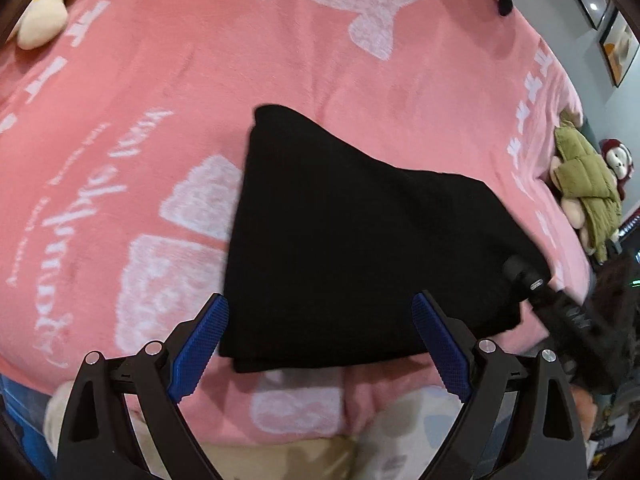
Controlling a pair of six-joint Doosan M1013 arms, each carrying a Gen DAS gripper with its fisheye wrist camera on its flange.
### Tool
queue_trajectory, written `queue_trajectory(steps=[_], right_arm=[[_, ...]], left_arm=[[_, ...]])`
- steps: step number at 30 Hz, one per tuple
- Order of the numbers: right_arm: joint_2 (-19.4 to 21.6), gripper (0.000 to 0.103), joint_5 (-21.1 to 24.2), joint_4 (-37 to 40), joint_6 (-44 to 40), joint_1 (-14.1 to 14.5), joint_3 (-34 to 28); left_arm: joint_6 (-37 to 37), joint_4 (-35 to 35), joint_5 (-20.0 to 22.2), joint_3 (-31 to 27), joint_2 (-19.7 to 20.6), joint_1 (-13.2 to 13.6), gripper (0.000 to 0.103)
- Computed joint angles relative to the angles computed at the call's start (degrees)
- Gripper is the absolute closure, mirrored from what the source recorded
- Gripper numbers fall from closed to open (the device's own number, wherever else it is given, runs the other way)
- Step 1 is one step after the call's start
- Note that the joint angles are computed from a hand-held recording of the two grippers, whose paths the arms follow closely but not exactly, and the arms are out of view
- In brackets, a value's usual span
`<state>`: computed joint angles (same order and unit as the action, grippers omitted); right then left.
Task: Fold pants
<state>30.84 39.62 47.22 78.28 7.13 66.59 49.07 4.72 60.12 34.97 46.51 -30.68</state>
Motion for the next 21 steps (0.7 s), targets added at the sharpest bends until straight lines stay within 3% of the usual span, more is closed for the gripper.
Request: queue_trajectory(steps=[3, 5, 6, 7, 9, 10, 13, 17, 19, 21], right_arm=[[-1.91, 0.088, -2.93, -4.19, 1.06, 0.20, 2.14], [-0.93, 0.079, 0.75, -10.53, 6.42, 0.06, 2.14], [-0.50, 0.079, 2.83, -10.18, 5.97, -0.30, 2.79], [-1.25, 0.075, 1.91, -6.84, 4.33, -0.74, 4.38], [-2.78, 0.059, 0.76, -7.73, 6.39, -1.08, 5.21], [-3.58, 0.042, -1.26, -11.14, 8.83, -0.92, 5.58], [-4.32, 0.028, -6.46, -19.69, 13.98, -0.80, 4.57], [0.47, 0.019, -1.37, -21.78, 11.09, -0.48, -3.67], [3.96, 0.019, 4.28, -25.57, 12.08, 0.38, -8.48], [6.55, 0.019, 8.50, -27.76, 13.43, 0.90, -11.25]], left_arm=[[1.25, -0.26, -0.37, -0.89, 0.54, -0.31, 0.012], [1.34, -0.24, -0.43, -1.11, 0.93, -0.40, 0.012], [0.92, -0.05, 0.24, -1.74, 1.44, -0.45, 0.012], [0.89, 0.12, 0.81, -2.31, 1.80, -0.47, 0.012], [0.94, 1.15, 1.57, -3.17, 2.18, -0.49, 0.012], [0.99, 1.43, 1.71, -3.50, 2.26, -0.38, 0.012], [-0.58, 0.30, 1.27, -4.25, 2.64, 0.62, 0.012], [-4.90, -5.15, -0.66, -4.21, 3.54, 2.75, 0.012], [-6.72, -9.12, 0.39, -5.02, 4.70, 3.75, 0.012], [-7.31, -11.44, -2.24, -3.04, 4.34, 4.18, 0.012]])
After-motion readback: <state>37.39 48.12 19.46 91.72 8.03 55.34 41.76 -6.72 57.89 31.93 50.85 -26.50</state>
